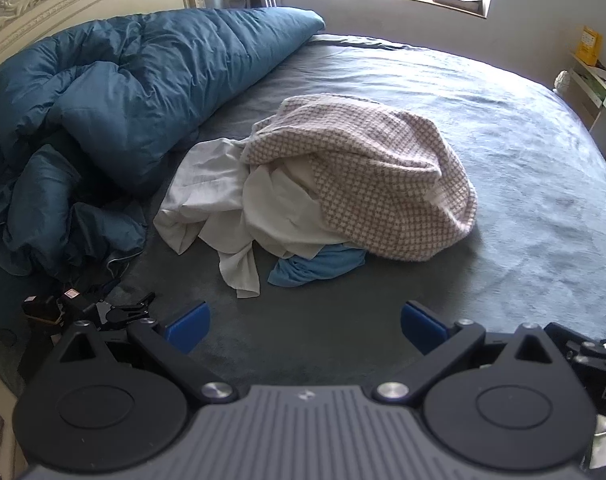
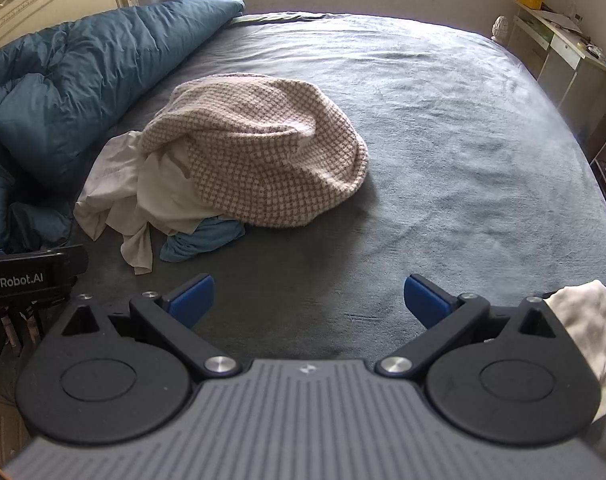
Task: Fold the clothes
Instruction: 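Move both grippers toward the pink houndstooth cardigan on the clothes pile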
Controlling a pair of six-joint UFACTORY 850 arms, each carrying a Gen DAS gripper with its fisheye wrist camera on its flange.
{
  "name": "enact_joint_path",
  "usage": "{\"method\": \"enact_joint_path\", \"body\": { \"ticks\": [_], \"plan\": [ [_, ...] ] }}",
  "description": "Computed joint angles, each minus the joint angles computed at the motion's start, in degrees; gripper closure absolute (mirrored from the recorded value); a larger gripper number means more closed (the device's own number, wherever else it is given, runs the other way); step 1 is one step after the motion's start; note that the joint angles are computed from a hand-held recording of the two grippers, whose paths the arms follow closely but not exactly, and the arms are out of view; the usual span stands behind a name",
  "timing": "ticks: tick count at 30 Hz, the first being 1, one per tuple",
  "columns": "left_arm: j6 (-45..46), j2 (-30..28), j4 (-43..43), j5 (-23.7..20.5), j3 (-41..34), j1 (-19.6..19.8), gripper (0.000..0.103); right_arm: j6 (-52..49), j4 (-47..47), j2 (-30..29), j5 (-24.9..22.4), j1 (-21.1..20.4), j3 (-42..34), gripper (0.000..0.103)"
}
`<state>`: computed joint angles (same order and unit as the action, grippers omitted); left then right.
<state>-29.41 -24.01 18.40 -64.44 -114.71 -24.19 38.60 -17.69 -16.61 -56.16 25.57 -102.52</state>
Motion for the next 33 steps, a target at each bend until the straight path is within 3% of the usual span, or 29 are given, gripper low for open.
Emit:
{"method": "enact_joint_path", "body": {
  "ticks": [33],
  "plan": [
    [1.8,-3.9,-0.1,-3.5,-5.2,1.7,0.001,-1.9,0.7,-3.7,-1.5,-0.1,-4.4,0.001]
  ]
}}
